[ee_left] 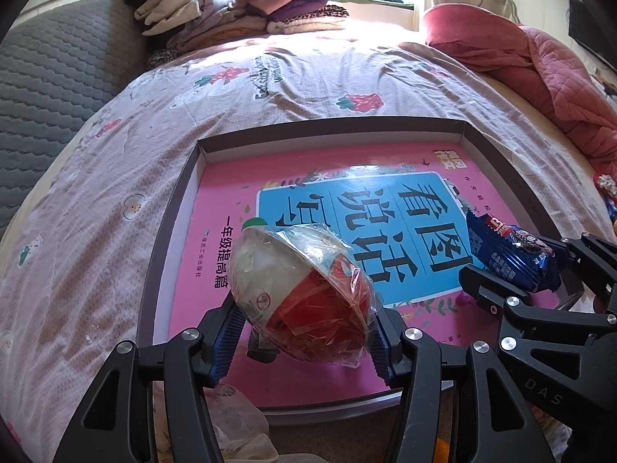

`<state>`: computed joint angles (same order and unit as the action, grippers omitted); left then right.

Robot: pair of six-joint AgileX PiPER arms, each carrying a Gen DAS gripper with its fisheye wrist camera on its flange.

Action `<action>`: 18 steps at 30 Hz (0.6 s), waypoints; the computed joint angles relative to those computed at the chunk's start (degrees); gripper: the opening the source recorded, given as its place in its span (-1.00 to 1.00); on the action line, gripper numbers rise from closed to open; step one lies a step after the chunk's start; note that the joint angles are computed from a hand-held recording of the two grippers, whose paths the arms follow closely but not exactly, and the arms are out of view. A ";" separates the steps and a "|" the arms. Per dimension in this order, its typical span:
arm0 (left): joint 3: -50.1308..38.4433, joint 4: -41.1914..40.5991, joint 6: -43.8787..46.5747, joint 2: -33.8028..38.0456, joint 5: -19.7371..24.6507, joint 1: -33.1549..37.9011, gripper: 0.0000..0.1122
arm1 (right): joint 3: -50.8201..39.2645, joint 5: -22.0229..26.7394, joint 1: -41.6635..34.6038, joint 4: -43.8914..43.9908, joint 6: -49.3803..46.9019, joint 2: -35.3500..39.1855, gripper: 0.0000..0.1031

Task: Organize objects
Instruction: 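Lower the wrapped ball onto the book in the tray while the right tool releases the packet there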

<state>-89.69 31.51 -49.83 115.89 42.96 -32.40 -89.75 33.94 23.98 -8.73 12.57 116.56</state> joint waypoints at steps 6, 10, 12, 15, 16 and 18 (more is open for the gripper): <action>-0.36 -0.80 1.55 0.22 0.60 -0.28 0.14 | 0.64 -0.43 0.89 -3.22 1.57 -0.96 0.16; -0.44 -0.47 1.17 0.14 0.95 -0.44 0.18 | -0.05 0.56 0.54 -1.11 0.01 -0.86 0.16; -0.49 -0.80 1.42 0.09 1.01 -0.41 0.20 | 0.05 0.54 0.50 -1.18 0.25 -1.04 0.16; -0.72 -1.70 2.18 -0.03 1.14 -0.15 0.25 | 0.08 0.46 0.19 -0.55 -0.14 -1.37 0.16; -0.74 -1.88 2.40 -0.12 1.14 -0.08 0.29 | 0.20 0.33 0.10 -0.27 -0.18 -1.62 0.16; -0.63 -2.23 2.61 -0.39 1.16 -0.01 0.32 | 0.47 0.14 -0.19 0.56 -0.59 -2.08 0.17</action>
<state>-90.32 29.28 -47.21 115.50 44.12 -32.41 -89.28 34.08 23.79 -8.17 11.98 114.49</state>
